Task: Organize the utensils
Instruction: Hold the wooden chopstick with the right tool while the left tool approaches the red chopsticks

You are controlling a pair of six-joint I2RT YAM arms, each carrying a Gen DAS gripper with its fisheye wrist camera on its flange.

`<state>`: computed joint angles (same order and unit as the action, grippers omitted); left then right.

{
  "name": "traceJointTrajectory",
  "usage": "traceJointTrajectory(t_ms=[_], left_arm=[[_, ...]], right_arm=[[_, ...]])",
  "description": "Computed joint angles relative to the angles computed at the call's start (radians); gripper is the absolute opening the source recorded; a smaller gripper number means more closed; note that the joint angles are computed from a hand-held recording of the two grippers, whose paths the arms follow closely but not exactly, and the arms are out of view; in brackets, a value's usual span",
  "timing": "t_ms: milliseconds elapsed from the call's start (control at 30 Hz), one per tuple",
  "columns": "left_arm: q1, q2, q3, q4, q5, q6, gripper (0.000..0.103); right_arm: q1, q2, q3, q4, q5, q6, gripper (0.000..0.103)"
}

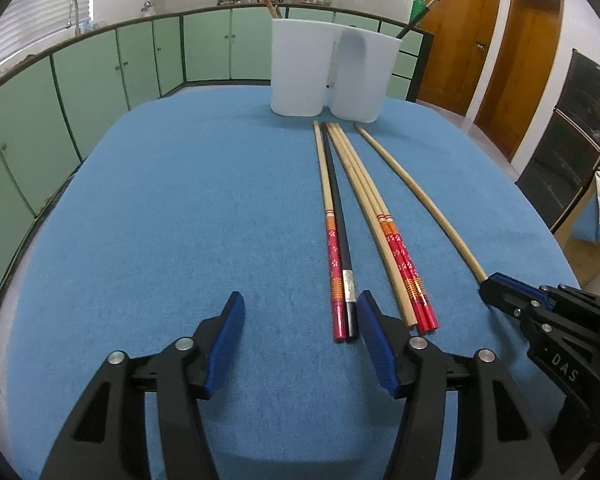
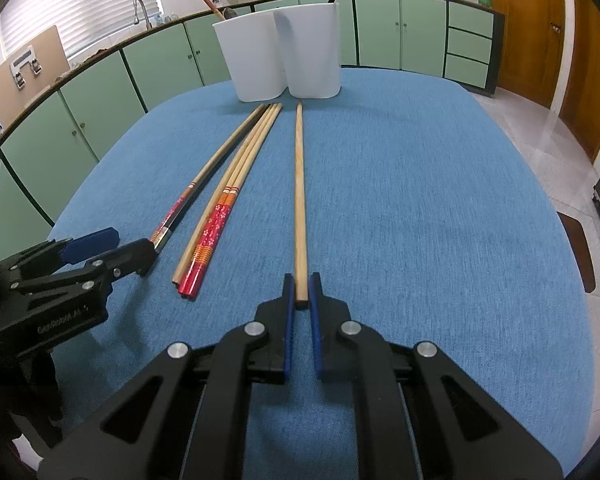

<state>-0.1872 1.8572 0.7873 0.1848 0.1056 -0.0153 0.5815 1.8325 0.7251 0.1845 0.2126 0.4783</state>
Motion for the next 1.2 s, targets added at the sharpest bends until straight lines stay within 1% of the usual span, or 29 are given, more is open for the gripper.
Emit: traceJointTrajectory(t_ms=[300, 400, 533, 733, 967, 1033, 1133, 1200], left_arm=[[0.043, -0.041, -0.036, 0.016, 0.047, -0.019, 0.057], [0.023, -0.038, -0.028, 0.014, 0.014, 0.006, 0.057], [0.005, 0.004, 0.003, -0.001, -0.031, 0.021, 0.057], [-0.022, 0.020, 0.020, -0.015, -0.044, 0.045, 0.058], [-0.002, 0.009, 0.003, -0.008, -0.023, 0.042, 0.057], [-0.002, 0.004, -0.008, 0.004, -0.021, 0.040, 0.057], [-0.010, 0.013, 0.001, 0.004, -0.025, 0.034, 0.057], [-0.022, 0.018, 0.007, 0.001, -0.036, 0.036, 0.053]], right_arm=[[-0.004, 0.002, 0.000, 0.002, -0.005, -0.002, 0.008], [-0.001, 0.005, 0.004, -0.001, -0.001, -0.001, 0.008], [0.000, 0.008, 0.007, -0.001, -0.002, 0.002, 0.008], [-0.003, 0.011, 0.009, 0.000, -0.003, -0.001, 0.008], [-0.005, 0.008, 0.002, 0.010, -0.011, 0.002, 0.008], [-0.009, 0.006, -0.004, 0.019, -0.021, -0.002, 0.010], [-0.007, 0.007, -0.002, 0.016, -0.018, -0.007, 0.010], [-0.008, 0.009, 0.000, 0.015, -0.019, -0.010, 0.010]])
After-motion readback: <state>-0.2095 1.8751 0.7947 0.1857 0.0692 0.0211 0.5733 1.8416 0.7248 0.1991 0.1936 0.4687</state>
